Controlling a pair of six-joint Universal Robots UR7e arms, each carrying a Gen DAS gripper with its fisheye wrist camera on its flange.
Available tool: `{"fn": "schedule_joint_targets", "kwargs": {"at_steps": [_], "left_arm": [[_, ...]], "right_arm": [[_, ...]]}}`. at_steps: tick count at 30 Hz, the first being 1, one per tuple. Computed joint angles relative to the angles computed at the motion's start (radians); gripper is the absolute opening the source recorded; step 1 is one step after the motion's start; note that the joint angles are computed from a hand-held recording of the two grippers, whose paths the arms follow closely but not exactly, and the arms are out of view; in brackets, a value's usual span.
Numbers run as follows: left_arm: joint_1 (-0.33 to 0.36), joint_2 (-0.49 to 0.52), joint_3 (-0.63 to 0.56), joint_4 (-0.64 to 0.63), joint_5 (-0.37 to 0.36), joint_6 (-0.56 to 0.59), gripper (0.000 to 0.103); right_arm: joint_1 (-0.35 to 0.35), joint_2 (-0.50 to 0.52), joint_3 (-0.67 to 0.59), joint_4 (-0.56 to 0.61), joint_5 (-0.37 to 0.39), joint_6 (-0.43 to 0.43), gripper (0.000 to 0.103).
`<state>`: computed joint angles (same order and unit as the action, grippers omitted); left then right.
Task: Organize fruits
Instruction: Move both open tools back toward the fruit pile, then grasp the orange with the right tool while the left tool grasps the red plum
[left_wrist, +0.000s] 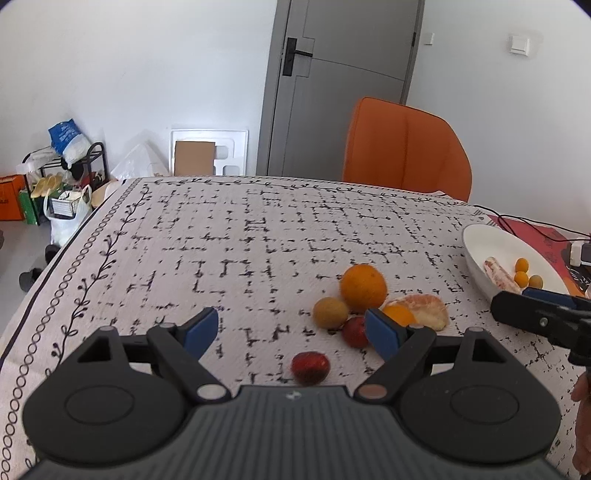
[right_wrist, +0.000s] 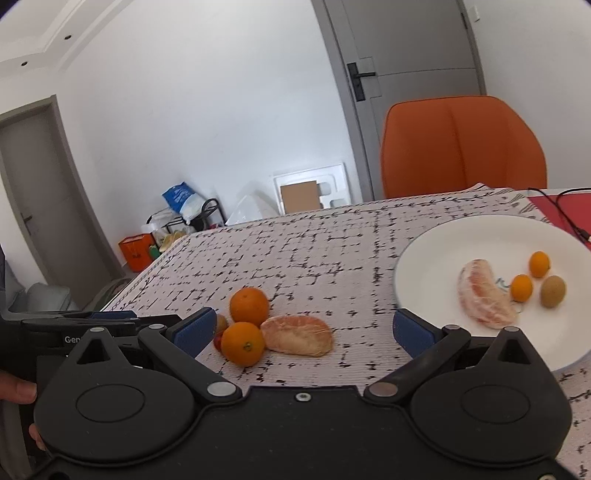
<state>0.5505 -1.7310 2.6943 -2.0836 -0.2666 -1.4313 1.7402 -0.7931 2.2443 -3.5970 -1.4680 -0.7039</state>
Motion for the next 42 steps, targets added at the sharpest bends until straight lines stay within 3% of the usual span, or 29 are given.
{"fn": "schedule_joint_targets", "kwargs": {"at_steps": [4,10,15,21,22,23,24,27,38,40,42], "left_arm": [[-0.003,-0.040,0.009,0.039,-0.018,-0.046,0.085],[-0.007,-0.079,0.026,0.063,-0.023,-0.065,0.084],[-0.013,-0.135,0.033,0.133,-0.022,-0.104,0.082],[-0.028,-0.192,0.031,0.222,-0.016,-0.158,0.080],[-0.030,-0.195,0.035,0.206,-0.014,-0.143,0.079],[-0.032,-0.195,0.038,0.191,-0.012,-0.129,0.078],[-0.034,-0.194,0.041,0.180,-0.012,-0.119,0.077],[-0.031,-0.179,0.053,0.099,-0.019,-0.058,0.073],[0.010,0.019,0.108,-0.420,-0.076,0.245,0.052],[0.030,0.055,0.101,-0.460,-0.096,0.267,0.034],[0.035,0.085,0.096,-0.474,-0.097,0.285,0.023]], "right_arm": [[0.012,0.009,-0.006,0.018,0.000,-0.005,0.100],[0.030,0.027,-0.032,0.067,-0.018,-0.014,0.081],[0.049,0.047,-0.050,0.101,-0.025,-0.019,0.076],[0.070,0.079,-0.073,0.136,-0.048,-0.016,0.062],[0.071,0.086,-0.077,0.139,-0.052,-0.014,0.055],[0.072,0.090,-0.082,0.151,-0.057,-0.013,0.038],[0.074,0.090,-0.088,0.173,-0.065,-0.011,0.032],[0.070,0.083,-0.086,0.190,-0.063,-0.022,0.031],[0.057,0.029,-0.027,0.142,-0.074,-0.041,0.031],[0.051,0.024,-0.021,0.132,-0.074,-0.039,0.031],[0.043,0.022,-0.014,0.118,-0.070,-0.032,0.031]]}}
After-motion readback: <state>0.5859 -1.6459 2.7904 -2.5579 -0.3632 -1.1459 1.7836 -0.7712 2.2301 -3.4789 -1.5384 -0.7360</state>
